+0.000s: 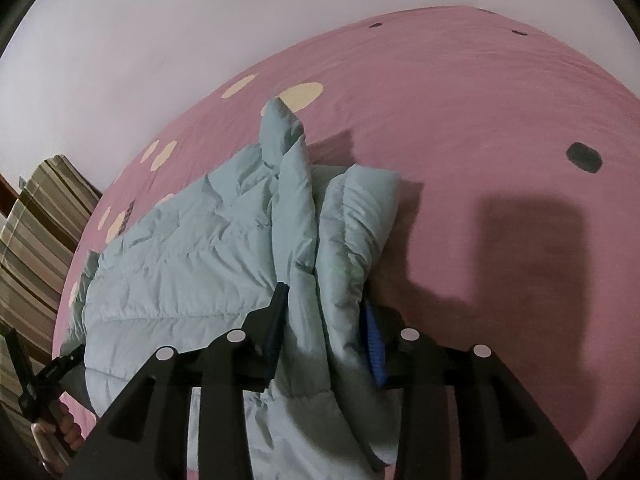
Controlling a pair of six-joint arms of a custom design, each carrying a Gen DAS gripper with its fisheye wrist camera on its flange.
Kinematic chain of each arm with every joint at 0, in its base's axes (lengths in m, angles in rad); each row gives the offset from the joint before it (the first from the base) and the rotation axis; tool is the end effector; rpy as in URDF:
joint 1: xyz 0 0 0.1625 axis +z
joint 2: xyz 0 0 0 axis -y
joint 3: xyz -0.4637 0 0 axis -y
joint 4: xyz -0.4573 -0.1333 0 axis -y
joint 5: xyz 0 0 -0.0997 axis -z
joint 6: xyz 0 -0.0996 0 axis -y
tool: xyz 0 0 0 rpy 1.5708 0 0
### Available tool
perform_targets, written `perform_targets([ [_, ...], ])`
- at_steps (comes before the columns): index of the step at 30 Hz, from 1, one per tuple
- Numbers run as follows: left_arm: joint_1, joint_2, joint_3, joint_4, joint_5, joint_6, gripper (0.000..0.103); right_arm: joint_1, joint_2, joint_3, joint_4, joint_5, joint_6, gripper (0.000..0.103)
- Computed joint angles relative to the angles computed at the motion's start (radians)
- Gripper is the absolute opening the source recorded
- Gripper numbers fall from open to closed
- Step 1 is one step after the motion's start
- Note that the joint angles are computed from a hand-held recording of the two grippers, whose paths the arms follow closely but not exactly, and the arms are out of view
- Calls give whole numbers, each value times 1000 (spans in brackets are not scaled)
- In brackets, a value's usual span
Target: Fold large clothes
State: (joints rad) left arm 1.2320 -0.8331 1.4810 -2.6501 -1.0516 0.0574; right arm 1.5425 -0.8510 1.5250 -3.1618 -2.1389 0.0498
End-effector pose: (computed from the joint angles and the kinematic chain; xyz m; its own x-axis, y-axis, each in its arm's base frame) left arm -0.0946 -0.8183 0.1928 -0.8690 0.1419 -0.4740 0.3523 0.8500 -0.3916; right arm 0.0573 -0.7922 0.2538 -0.8286 0.4805 0.2873 0.0585 0.5848 -0.8091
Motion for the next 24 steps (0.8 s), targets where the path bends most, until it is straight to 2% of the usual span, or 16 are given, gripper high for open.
perform_targets([
  [2, -2, -10, 8, -5, 7, -5, 59, 4, -5, 4, -4, -12, 2, 38],
  [7, -13, -49, 32, -18, 25, 6, 67, 28, -15, 9, -36, -80, -11, 38],
  [10, -18, -70, 31, -6, 22, 15, 69, 61, -5, -10, -74, -159, -60, 38],
  [13, -27, -78, 15, 3, 31, 35, 71, 89, 11, -38, -82, -191, -100, 38],
  [18, -39, -62, -29, 17, 36, 91, 75, 116, 57, -109, 36, -134, -101, 36],
  [24, -37, -19, -94, 96, 35, 97, 75, 148, 189, -276, 192, -104, -141, 36],
])
